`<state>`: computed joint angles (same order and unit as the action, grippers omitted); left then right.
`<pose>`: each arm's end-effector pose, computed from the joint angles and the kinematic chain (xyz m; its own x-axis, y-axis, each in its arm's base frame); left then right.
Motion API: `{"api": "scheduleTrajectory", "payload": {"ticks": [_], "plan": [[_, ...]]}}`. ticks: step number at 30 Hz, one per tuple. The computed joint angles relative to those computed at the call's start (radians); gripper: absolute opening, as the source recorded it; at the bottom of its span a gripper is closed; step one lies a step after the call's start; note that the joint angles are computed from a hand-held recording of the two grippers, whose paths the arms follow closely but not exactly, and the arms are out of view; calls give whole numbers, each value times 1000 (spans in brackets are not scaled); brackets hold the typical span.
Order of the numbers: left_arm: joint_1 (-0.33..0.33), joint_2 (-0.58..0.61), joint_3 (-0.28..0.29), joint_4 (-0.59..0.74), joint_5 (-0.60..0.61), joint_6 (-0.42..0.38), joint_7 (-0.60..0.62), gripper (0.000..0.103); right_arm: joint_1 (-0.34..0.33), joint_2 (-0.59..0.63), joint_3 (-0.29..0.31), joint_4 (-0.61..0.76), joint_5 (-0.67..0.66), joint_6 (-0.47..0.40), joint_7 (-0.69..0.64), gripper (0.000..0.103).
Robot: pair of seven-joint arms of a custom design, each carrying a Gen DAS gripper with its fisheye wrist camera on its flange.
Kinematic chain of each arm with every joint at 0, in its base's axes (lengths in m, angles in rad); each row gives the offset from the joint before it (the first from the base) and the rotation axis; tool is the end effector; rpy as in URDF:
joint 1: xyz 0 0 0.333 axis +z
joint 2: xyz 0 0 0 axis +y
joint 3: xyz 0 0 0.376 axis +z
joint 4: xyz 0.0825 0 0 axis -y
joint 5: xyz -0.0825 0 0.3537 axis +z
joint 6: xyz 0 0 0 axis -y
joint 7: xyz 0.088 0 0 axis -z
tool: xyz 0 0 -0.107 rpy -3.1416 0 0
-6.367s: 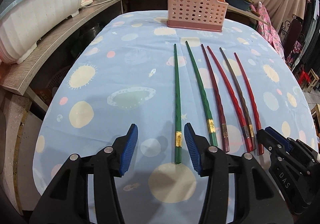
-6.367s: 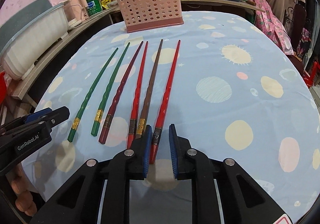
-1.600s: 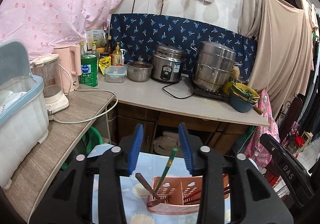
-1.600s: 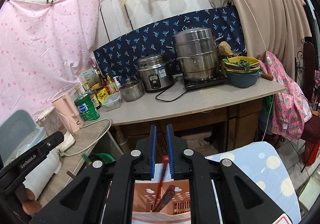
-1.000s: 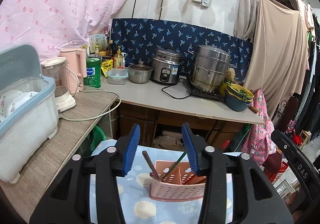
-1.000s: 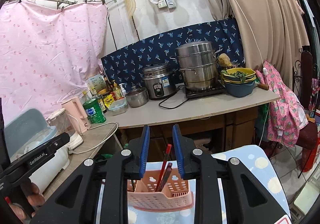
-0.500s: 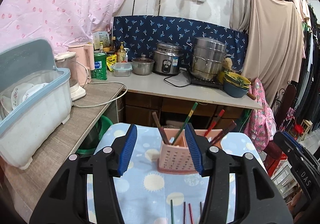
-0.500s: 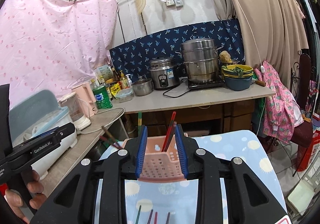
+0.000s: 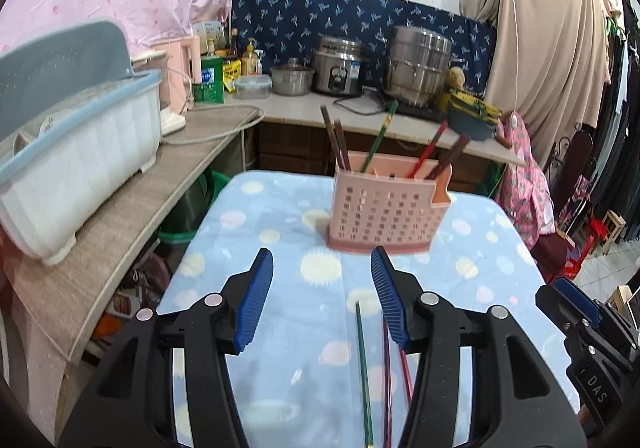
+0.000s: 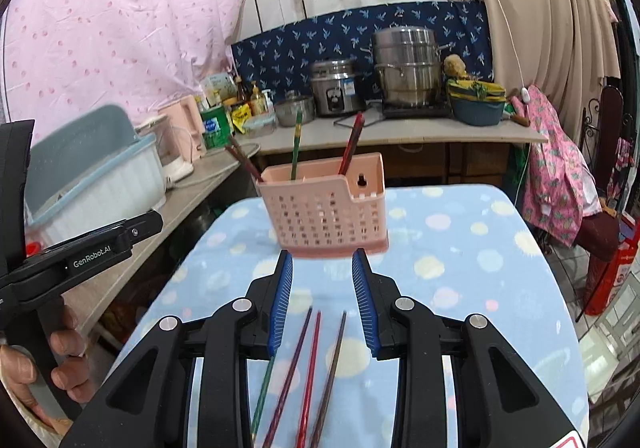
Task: Organize utensils
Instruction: 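Move both open tools back over the remaining chopsticks, then close the right tool on a dark brown chopstick while the left tool grasps a green chopstick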
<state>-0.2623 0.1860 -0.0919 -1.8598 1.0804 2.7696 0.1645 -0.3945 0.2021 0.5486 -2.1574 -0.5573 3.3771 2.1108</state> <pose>0.5786 -0.2494 0.5578 0.1169 -0.9873 0.1079 -0.5722 -0.1557 -0.8052 0.5727 0.1230 0.5210 0.2477 -0.9547 -0.1649 -0.5362 0.0066 -0.8440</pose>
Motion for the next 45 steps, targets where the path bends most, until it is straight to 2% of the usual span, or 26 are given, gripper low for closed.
{"api": "scheduleTrajectory", "payload": {"ticks": [2,4,8,9,11,12,14,16,20,22,24,26,30,32,34,41,45], "plan": [[-3,-12,-6,-39,-5,-1,-4,49,35,-22,-40,-43,7,11,-3,31],[-4,-24,-11,-75,-2,2,-12,49,38,-37,-51,-85,-15,14,17,31],[-4,-32,-28,-135,-24,10,-11,49,193,-66,-206,-157,27,16,-21,31],[-5,-31,-33,-146,-35,11,-3,49,189,-68,-204,-173,11,12,-6,31],[-10,-31,-38,-166,-45,14,4,49,123,-66,-144,-193,-49,2,50,31],[-12,-29,-39,-173,-50,17,6,49,116,-69,-139,-208,-60,3,60,31],[-14,-27,-43,-195,-71,34,12,49,175,-74,-193,-235,-38,1,42,31],[-12,-21,-48,-214,-114,57,42,49,194,-70,-209,-251,-28,-3,35,31],[-30,-13,-41,-243,-154,64,61,49,137,-52,-148,-267,-43,-18,53,31],[-36,-12,-38,-256,-168,62,71,49,160,-46,-162,-276,-15,-19,33,31],[-40,-10,-37,-269,-183,55,77,49,217,-42,-210,-286,29,-16,-2,31],[-42,-7,-37,-276,-205,51,91,49,247,-36,-231,-287,63,-21,-29,31],[-51,-2,-33,-286,-223,45,103,49,240,-18,-209,-284,112,-32,-63,31],[-53,-1,-32,-289,-232,42,112,49,270,-12,-229,-281,150,-38,-90,31],[-52,0,-31,-294,-243,46,119,49,267,-4,-217,-278,177,-43,-107,31],[-58,3,-25,-299,-249,45,126,49,370,10,-293,-273,292,-54,-202,31],[-59,4,-26,-301,-257,44,132,49,356,15,-274,-279,330,-52,-233,29]]}}
